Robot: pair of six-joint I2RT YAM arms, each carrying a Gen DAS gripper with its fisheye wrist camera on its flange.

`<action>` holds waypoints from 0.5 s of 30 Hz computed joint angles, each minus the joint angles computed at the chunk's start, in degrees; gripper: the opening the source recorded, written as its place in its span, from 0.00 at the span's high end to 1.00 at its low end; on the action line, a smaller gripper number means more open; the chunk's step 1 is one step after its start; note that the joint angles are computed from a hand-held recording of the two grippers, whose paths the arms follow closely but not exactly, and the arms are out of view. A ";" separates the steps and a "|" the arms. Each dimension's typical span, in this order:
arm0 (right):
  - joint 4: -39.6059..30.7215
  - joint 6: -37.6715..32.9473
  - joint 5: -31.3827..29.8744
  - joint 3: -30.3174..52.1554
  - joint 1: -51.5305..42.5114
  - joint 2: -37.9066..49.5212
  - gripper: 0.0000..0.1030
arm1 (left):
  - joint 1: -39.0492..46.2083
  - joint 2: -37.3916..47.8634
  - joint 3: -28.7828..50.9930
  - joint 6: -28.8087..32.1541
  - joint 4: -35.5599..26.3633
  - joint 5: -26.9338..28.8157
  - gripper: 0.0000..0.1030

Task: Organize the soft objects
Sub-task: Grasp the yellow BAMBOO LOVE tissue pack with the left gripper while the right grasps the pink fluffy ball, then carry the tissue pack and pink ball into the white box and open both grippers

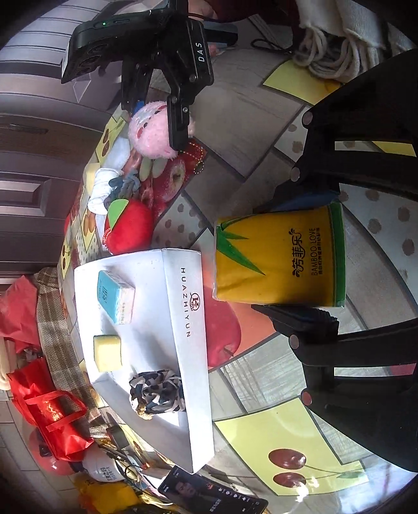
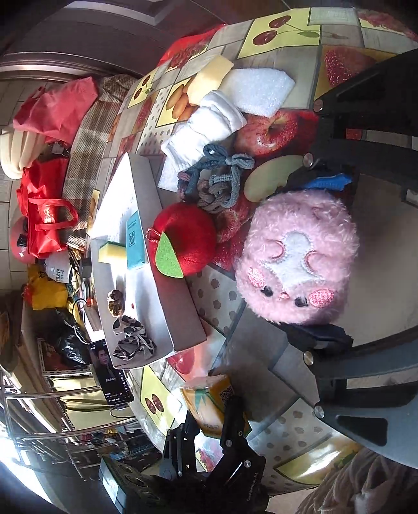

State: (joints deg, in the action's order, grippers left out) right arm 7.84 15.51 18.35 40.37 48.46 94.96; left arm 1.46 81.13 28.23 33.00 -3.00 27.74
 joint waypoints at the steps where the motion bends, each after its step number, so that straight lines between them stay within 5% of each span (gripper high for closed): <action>1: 3.13 0.24 1.43 -2.84 -0.09 -3.15 0.38 | 2.17 -3.12 -1.99 -0.17 1.86 3.79 0.53; 3: 9.81 1.27 5.29 -8.56 -0.58 -9.57 0.38 | 8.21 -9.70 -6.44 -3.37 8.55 13.69 0.53; 5: 18.41 2.75 10.44 -14.18 -1.47 -14.73 0.38 | 13.53 -13.69 -12.15 -12.40 24.14 20.45 0.52; 7: 25.29 3.77 15.12 -17.71 -2.37 -17.14 0.37 | 14.59 -13.11 -17.28 -22.26 44.01 16.06 0.52; 9: 30.70 3.60 20.99 -19.58 -2.06 -16.67 0.36 | 13.26 -8.74 -18.73 -24.91 54.38 9.14 0.52; 11: 33.45 3.77 24.48 -20.01 -2.09 -14.29 0.36 | 12.33 -7.19 -15.76 -24.79 49.80 6.15 0.52; 15: 33.99 6.61 23.59 -20.28 -3.41 -12.98 0.36 | 14.86 -4.98 -15.38 -26.57 52.27 7.11 0.52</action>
